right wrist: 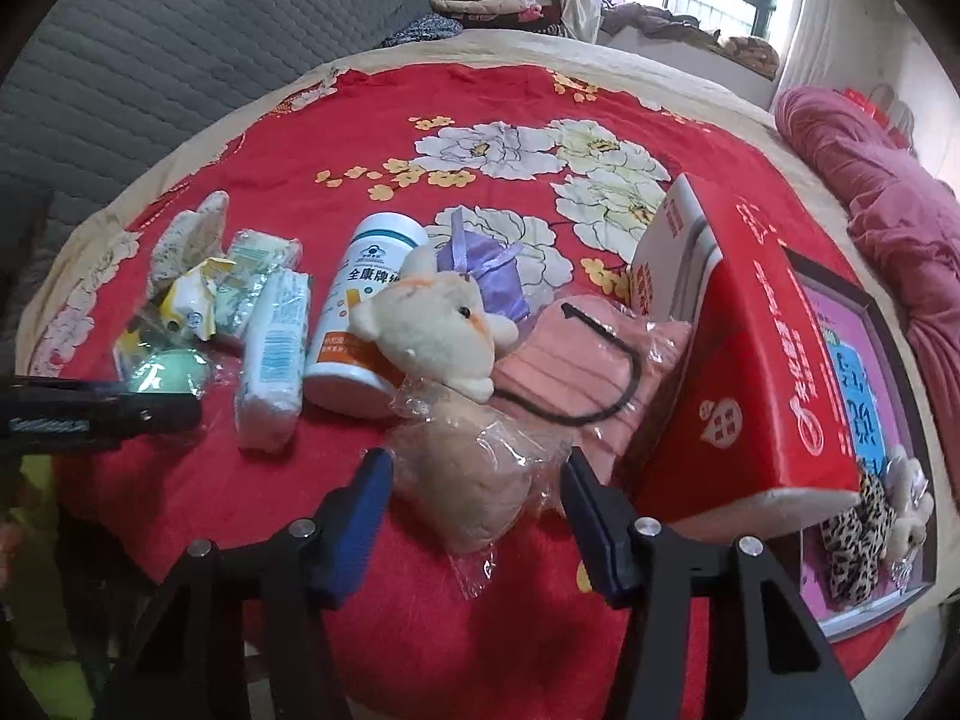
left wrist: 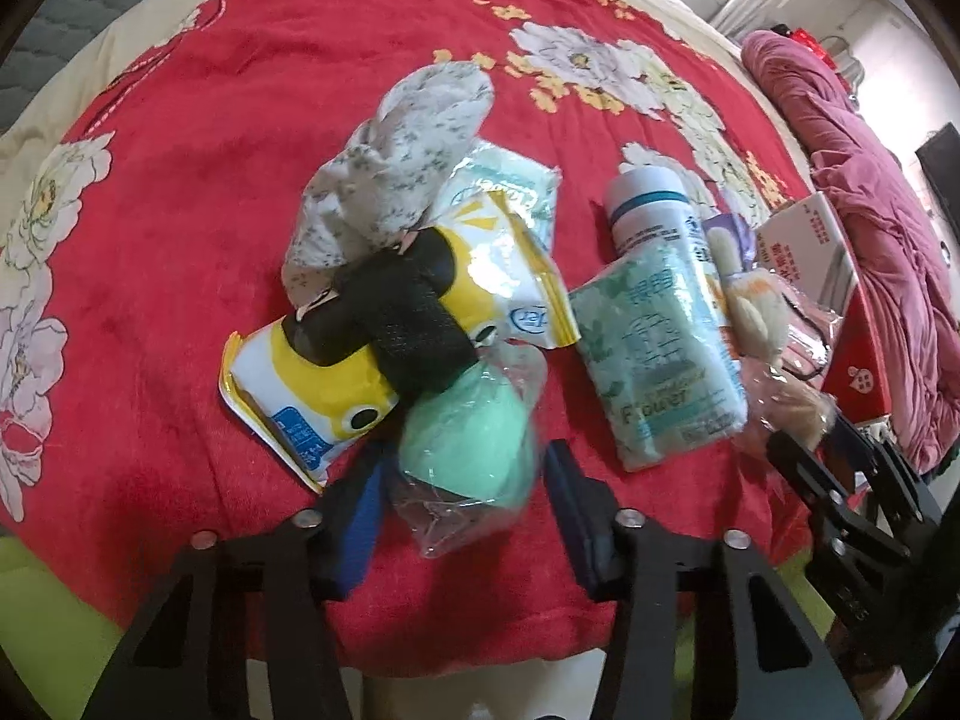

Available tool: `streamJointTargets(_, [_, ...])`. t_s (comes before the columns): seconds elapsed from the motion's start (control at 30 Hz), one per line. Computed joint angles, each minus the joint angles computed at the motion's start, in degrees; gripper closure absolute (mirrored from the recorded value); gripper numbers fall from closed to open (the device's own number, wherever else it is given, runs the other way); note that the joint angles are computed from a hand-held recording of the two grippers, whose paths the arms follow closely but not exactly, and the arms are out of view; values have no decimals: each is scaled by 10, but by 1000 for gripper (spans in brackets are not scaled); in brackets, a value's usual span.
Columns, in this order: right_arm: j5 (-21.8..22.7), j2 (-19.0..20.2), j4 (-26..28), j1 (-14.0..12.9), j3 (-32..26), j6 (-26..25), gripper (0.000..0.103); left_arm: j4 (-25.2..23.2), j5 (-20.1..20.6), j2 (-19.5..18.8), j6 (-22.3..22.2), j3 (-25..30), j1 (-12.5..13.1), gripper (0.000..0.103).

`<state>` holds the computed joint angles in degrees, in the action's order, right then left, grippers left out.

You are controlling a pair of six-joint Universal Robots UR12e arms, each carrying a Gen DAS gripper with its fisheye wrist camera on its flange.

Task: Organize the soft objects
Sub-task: 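Grasp the bagged green sponge with the left tool while the right tool grasps the bagged bun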

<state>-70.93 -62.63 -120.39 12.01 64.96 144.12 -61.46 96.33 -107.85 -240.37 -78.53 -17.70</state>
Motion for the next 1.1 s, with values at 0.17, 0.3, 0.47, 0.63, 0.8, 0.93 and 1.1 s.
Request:
streamJointTargets(0.17, [20,1,36,-7,-11,13,46,5,-1,2,2,0,-1,58])
streamJointTargets(0.3, [27,-1,45,-12,-11,13,47,16,-8,2,11,0,-4,59])
streamJointTargets(0.47, [33,-2,41,-14,-10,22,48,18,-7,0,18,5,-8,59])
streamJointTargets(0.63, [42,0,42,-15,-15,31,50,26,1,2,22,8,-12,60])
streamJointTargets(0.8, [62,-5,24,-21,-15,47,50,34,16,7,24,11,-17,60])
streamJointTargets(0.93, [72,-7,17,-26,-20,62,50,32,27,5,29,24,-21,60])
streamJointTargets(1.1, [92,-12,1,-36,-25,82,50,29,41,-5,47,54,-29,60])
